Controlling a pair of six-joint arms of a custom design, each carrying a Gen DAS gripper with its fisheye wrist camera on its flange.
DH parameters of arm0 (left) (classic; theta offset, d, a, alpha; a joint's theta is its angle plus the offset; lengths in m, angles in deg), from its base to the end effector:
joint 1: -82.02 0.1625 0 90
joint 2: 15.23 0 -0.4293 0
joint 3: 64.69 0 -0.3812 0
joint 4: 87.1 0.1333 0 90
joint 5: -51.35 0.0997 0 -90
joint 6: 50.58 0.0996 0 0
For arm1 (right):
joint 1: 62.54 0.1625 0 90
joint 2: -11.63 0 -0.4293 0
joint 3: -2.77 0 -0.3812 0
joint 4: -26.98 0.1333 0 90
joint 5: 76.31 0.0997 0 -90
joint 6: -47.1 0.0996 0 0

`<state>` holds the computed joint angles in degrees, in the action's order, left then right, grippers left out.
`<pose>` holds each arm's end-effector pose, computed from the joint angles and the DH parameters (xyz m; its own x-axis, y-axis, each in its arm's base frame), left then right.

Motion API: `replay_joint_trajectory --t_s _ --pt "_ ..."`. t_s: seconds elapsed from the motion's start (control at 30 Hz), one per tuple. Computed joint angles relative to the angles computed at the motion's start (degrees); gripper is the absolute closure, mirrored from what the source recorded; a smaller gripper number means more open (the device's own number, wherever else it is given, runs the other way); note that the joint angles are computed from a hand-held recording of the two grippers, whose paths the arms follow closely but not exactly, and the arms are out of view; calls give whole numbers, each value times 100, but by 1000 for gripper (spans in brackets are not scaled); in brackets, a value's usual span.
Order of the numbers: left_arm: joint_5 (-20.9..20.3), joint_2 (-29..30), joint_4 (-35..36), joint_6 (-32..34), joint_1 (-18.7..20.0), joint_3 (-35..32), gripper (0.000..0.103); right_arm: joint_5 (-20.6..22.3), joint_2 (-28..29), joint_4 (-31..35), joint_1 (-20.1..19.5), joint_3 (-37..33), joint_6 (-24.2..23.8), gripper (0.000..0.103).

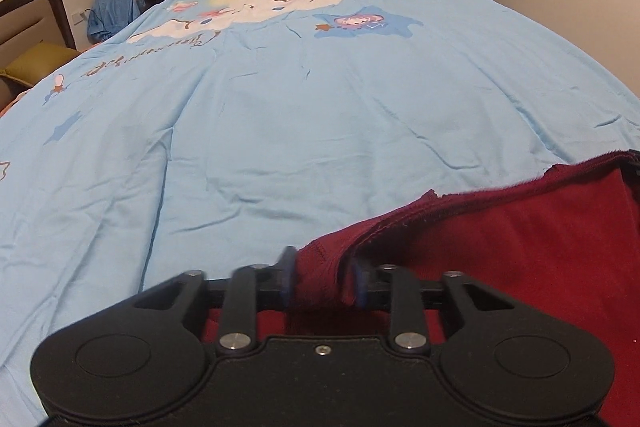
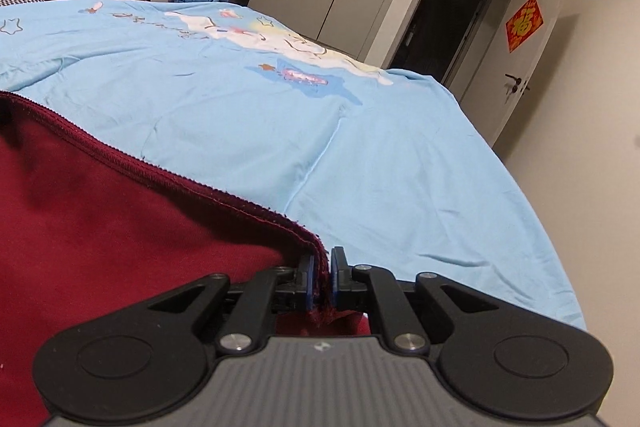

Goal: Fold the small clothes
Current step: 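Lay the hem down on the collar and open both grippers, then withdraw both grippers and move the left gripper to the folded shirt's side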

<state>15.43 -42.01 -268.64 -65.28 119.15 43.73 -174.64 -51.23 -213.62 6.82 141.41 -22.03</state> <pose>-0.3069 -0.5007 -0.0616 -0.6492 0.2202 -0.7280 0.6417 0.6725 -0.3687 -0.0335 -0.4262 0.2454 -0.3986 -0.0581 0.9153 -0.7863 0.5355 -0.3084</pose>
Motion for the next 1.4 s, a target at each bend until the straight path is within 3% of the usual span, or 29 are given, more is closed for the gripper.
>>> replay_joint_trajectory --t_s 0.03,0.07,0.13,0.17,0.2,0.3,0.4,0.5,0.67,0.8,0.93,1.17,1.4 --pt "37 11 -14 -21 -12 -2 43 9 27 -23 -18 7 12 92" --pt "85 22 -56 -30 -32 13 37 16 39 -23 -33 10 21 87" --pt "261 67 -231 -4 -98 66 17 24 43 -72 -52 46 24 64" --pt "370 106 -342 21 -132 87 12 40 38 -120 -63 78 26 45" --pt "510 157 -472 48 -172 100 6 65 31 -180 -79 118 38 34" --pt "795 311 -696 81 -193 83 3 142 17 -446 -138 258 63 15" --pt "1187 526 -912 48 -134 -30 3 311 86 -831 -256 358 89 3" --pt "1527 654 -1027 -225 -13 -123 3 166 345 -1340 -263 231 91 2" --pt "1396 782 -1850 -244 183 -118 1 44 800 -2118 -398 -223 458 0" --pt "1148 839 -1965 -361 379 -123 0 -76 1019 -2088 -538 -498 657 0" --pt "877 954 -2539 -157 529 -132 0 24 1275 -2248 -673 -621 593 0" --pt "865 1065 -2762 16 546 -198 0 169 1224 -2013 -796 -625 859 0" --pt "848 1055 -2759 5 548 -184 0 198 1351 -2213 -794 -654 790 0"
